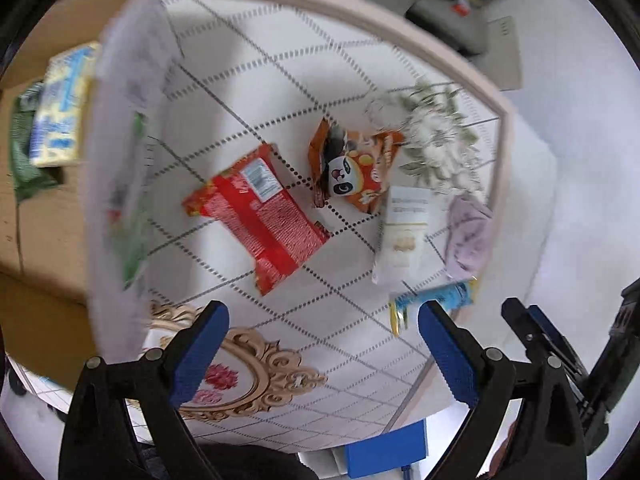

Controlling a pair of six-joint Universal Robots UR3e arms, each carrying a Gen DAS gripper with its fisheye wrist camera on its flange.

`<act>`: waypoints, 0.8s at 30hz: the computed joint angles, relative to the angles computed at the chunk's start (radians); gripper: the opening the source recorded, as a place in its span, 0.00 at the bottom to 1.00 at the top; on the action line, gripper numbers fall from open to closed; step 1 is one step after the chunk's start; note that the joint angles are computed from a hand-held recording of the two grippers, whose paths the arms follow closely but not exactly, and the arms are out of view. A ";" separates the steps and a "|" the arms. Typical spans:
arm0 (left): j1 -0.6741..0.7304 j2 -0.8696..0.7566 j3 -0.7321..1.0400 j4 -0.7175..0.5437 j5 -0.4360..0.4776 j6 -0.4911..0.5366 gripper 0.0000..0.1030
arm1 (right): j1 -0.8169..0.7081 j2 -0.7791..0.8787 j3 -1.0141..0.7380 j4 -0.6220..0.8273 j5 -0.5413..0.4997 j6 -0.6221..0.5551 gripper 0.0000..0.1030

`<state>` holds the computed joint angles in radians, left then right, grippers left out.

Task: Organize soft objects
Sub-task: 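Grasp the red snack bag with the left tool while the right grasps the lavender cloth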

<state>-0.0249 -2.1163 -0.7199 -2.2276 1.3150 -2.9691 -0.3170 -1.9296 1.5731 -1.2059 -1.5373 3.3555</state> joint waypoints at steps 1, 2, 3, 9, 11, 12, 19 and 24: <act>-0.017 -0.009 -0.032 0.039 0.004 -0.023 0.94 | -0.034 0.003 0.043 -0.022 0.003 -0.038 0.96; -0.031 -0.020 -0.057 0.073 0.011 -0.045 0.94 | -0.061 0.009 0.081 -0.050 0.006 -0.063 0.96; -0.034 -0.028 -0.069 0.088 0.016 -0.055 0.94 | -0.078 0.018 0.121 -0.087 0.010 -0.079 0.96; -0.046 -0.112 -0.095 0.166 0.050 -0.125 0.94 | -0.135 0.108 0.258 -0.231 0.037 -0.123 0.96; -0.053 -0.130 -0.099 0.185 0.071 -0.133 0.94 | -0.148 0.126 0.284 -0.258 0.053 -0.132 0.96; -0.053 -0.135 -0.100 0.191 0.075 -0.136 0.94 | -0.153 0.141 0.296 -0.272 0.063 -0.136 0.96; -0.056 -0.097 -0.181 0.227 0.115 -0.151 0.91 | -0.161 0.199 0.324 -0.326 0.077 -0.163 0.96; -0.044 -0.053 -0.320 0.318 0.141 -0.192 0.80 | -0.122 0.235 0.302 -0.346 0.063 -0.134 0.96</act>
<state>-0.0692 -2.1695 -1.0394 -1.9093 1.4563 -3.1616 -0.4385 -1.6949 1.8747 -1.5517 -1.4741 3.2214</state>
